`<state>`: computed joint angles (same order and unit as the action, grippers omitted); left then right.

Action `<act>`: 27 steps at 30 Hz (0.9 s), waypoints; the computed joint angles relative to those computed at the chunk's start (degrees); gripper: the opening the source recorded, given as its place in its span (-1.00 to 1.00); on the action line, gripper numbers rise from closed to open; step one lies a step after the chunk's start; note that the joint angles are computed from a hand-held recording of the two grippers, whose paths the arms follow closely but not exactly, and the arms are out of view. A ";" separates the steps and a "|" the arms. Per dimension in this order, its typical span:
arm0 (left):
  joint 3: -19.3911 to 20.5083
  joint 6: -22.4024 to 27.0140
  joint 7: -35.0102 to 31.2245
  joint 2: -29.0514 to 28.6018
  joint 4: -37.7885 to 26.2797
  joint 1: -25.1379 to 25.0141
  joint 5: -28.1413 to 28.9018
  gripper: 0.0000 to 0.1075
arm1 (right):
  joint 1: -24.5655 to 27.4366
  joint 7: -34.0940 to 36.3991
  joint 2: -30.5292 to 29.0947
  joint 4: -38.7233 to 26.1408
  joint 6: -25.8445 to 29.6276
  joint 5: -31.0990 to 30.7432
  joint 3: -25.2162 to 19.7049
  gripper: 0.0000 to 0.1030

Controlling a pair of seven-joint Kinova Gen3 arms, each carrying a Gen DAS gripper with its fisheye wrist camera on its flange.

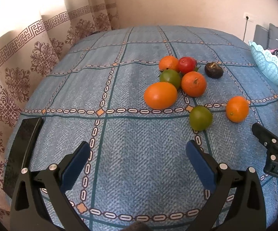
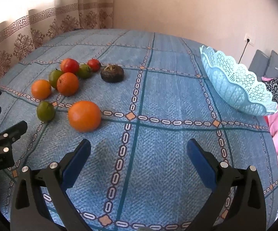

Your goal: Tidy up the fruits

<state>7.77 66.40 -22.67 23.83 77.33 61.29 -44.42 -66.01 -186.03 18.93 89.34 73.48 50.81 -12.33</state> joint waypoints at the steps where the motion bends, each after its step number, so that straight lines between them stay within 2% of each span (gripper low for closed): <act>1: -0.10 -0.11 0.30 -0.06 0.16 0.22 -0.36 0.83 | 0.02 -0.02 0.01 -0.01 0.05 -0.02 0.01 0.96; 11: -0.12 0.43 0.68 0.37 -0.13 0.80 -1.50 0.83 | 0.19 -0.48 -0.15 0.41 -0.42 0.19 -0.08 0.96; 19: 0.21 -1.64 -0.59 0.12 0.34 -2.21 3.36 0.83 | 1.10 2.85 0.72 -0.97 -1.11 -1.93 -0.07 0.96; 22: 0.02 -2.14 -0.58 -0.02 0.67 -2.27 3.59 0.83 | 1.06 4.07 1.03 -1.45 -1.31 -2.63 0.33 0.96; 27: -0.14 -2.07 -0.76 0.10 0.60 -2.14 3.68 0.83 | 3.33 3.44 -0.88 0.81 -6.52 -5.27 0.53 0.96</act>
<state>7.63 64.33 -23.42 23.94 77.93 59.14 -40.74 -62.68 -182.59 18.05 90.15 66.97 45.53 -11.80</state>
